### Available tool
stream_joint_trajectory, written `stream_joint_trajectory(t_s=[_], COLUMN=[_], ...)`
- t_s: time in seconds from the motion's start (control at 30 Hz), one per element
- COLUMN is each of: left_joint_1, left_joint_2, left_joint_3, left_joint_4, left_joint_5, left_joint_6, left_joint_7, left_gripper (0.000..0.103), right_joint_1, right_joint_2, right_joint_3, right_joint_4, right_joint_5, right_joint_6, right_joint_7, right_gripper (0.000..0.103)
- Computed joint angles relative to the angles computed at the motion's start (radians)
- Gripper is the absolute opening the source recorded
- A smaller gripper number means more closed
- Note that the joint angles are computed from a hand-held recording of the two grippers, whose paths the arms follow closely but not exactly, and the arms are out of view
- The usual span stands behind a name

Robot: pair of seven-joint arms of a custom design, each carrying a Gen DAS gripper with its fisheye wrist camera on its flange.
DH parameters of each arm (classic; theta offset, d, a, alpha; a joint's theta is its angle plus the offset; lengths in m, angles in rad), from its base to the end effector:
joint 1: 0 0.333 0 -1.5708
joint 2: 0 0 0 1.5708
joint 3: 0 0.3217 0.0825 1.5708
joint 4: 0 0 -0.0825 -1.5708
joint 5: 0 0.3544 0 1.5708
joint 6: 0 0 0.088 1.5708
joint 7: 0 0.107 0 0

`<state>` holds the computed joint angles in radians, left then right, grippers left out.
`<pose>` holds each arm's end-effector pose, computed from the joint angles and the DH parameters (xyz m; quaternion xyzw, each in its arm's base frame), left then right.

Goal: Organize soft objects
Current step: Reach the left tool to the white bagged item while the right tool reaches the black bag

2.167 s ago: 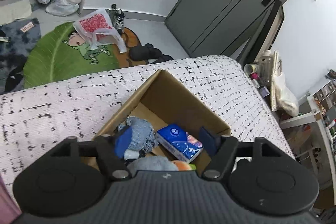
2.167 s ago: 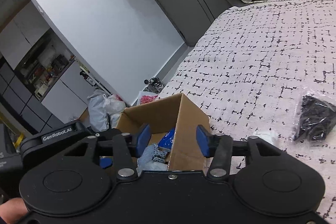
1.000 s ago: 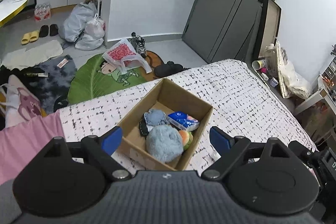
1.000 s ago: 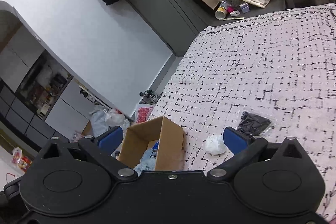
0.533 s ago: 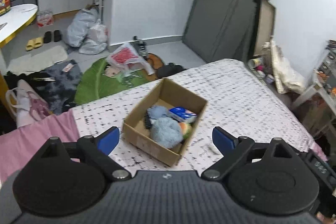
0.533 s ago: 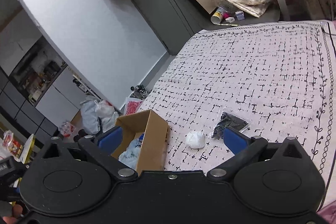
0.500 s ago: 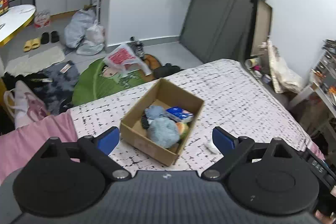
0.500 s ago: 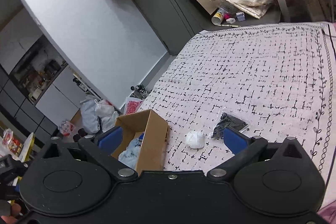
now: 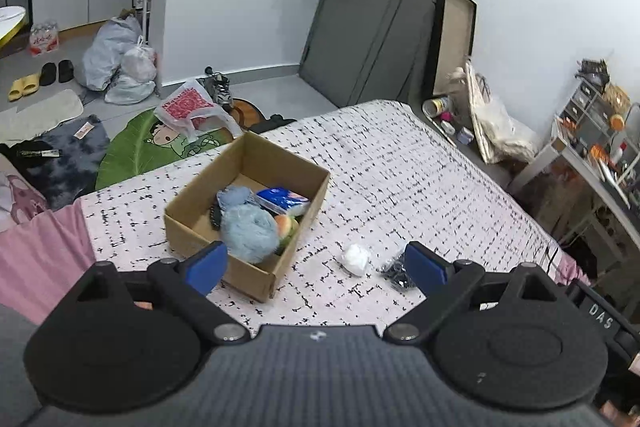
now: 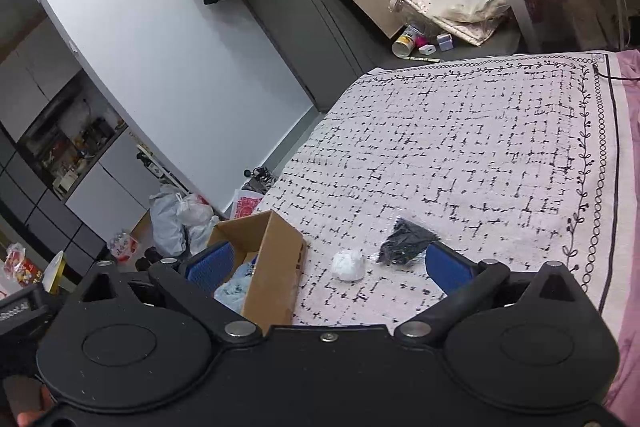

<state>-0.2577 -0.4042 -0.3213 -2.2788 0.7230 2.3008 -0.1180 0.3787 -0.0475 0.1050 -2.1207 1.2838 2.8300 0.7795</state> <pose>0.3681 -0.2463 0.5696 -0.8330 0.3785 -0.2874 0.2832 0.4981 0.2074 0.5106 -0.6692 0.5659 -0.0158 0.4814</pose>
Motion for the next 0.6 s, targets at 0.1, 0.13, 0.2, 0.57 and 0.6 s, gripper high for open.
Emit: stream_joint_trajectory(t_s=[0.1,0.13,0.2,0.57,0.6], left_joint_1=[0.004,0.006,0.011,0.018,0.02], left_joint_2=[0.032,0.042,0.061,0.218,0.23], left_joint_3=[-0.004,-0.005,-0.004,0.026,0.03], left_joint_4=[0.011,0.014,0.02,0.085,0.089], left_joint_5=[0.017,0.022,0.033,0.078,0.085], left_joint_6=[0.011,0.017,0.024,0.099,0.109], left_joint_7=[-0.01,-0.019,-0.037,-0.09,-0.1], left_gripper=[0.094,0.094,0.094,0.094,0.093], right_joint_1=[-0.012,-0.017,-0.031,-0.08,-0.084], right_joint_2=[0.018,0.028,0.04,0.147,0.16], right_joint_3=[-0.009,-0.012,-0.019,-0.01,-0.007], right_joint_4=[0.007,0.012,0.019,0.076,0.084], right_joint_5=[-0.011,-0.011,0.018,0.063,0.077], right_joint_6=[-0.019,-0.028,-0.066,-0.132,-0.131], right_joint_7=[0.027,0.04,0.045,0.144,0.148], right_gripper=[0.103,0.103,0.103,0.103,0.103])
